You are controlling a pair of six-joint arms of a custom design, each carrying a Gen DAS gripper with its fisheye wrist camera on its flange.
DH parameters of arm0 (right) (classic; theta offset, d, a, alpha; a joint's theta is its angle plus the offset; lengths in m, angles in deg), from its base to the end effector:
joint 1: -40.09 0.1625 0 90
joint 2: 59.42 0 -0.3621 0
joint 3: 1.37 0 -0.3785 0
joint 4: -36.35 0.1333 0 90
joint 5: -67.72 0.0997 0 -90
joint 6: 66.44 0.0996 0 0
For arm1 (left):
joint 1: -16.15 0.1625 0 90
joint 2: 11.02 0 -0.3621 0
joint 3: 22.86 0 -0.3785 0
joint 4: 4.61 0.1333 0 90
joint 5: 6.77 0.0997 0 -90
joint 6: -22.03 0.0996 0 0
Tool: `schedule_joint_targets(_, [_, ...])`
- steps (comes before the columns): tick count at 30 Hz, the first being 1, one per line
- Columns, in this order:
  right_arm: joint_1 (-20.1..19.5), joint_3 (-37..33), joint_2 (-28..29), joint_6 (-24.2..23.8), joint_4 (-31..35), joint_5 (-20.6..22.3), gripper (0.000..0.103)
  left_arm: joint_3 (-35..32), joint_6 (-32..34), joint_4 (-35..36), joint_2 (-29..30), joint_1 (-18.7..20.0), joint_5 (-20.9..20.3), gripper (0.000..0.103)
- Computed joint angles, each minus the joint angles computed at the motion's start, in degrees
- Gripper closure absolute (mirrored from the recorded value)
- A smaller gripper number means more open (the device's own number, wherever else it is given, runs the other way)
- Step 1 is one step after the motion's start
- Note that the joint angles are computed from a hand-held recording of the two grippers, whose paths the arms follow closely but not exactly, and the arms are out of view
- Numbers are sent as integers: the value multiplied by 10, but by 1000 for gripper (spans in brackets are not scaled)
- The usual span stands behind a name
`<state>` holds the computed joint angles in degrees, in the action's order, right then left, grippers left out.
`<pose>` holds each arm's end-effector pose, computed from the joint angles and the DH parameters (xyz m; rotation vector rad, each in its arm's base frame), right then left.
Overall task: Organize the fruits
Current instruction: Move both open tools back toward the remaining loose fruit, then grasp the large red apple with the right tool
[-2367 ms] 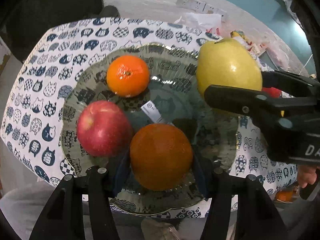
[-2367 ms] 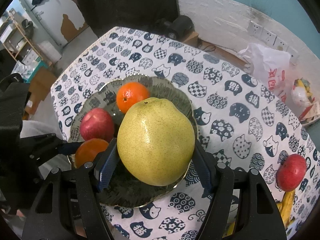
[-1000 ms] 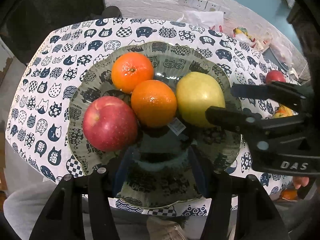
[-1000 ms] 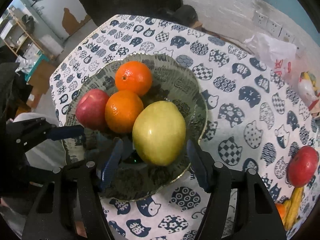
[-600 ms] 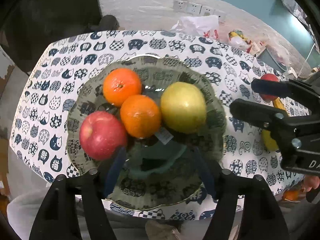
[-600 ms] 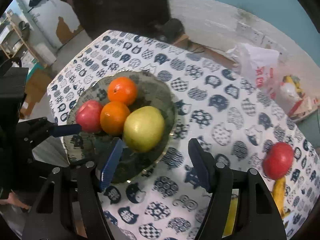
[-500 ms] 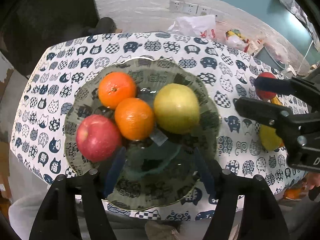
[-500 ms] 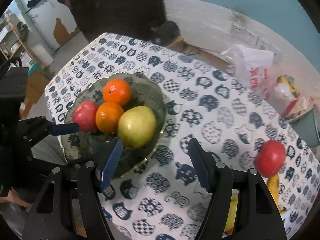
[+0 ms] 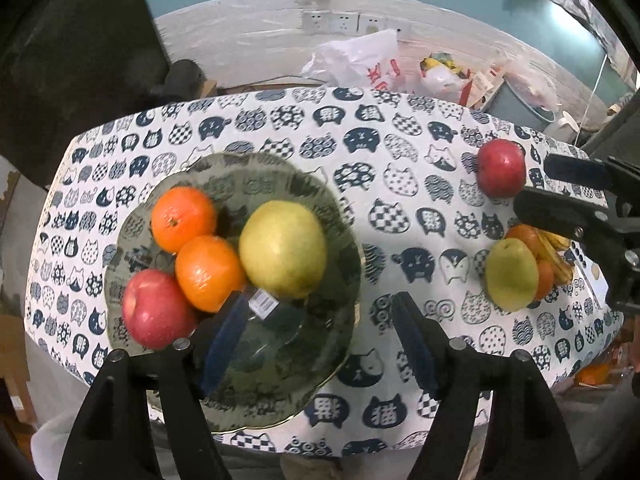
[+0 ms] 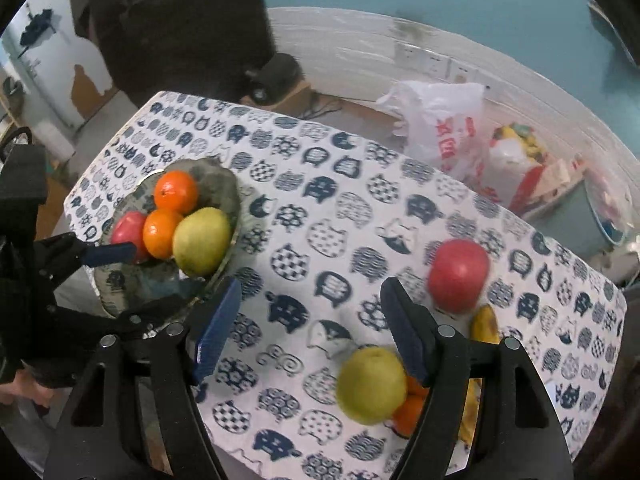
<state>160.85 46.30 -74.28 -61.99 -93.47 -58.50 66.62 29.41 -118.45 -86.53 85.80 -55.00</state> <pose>0.4613 -0.6295 -0.0173 0.5298 -2.4908 0.4005 -0.0106 -0.6028 0.3656 0.5022 2.3670 -0.3117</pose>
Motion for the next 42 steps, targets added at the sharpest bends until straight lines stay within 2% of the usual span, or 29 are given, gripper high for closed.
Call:
schedule_joint_targets(9, [-14,94,-67,37,-31,-30,23,-13,9,-16,30,-22,-7,27])
schedule_joint_targets(15, [-34,125,-93,70,-30,-51,20,-36,19,-20,65,-30,-7,25])
schedule_joint_targets(19, [-52,131,-98,88,-28,-48,20,-55,28,-23,97,-32,-1,25])
schedule_joint_targets(31, [-97,57,-44,88,-2,-38,19,-120,21,-4,177,-16,11,25])
schedule_joint_targets(42, [-117,-12,8,76,33,-41,20,-155,7,17,211,-6,0,25])
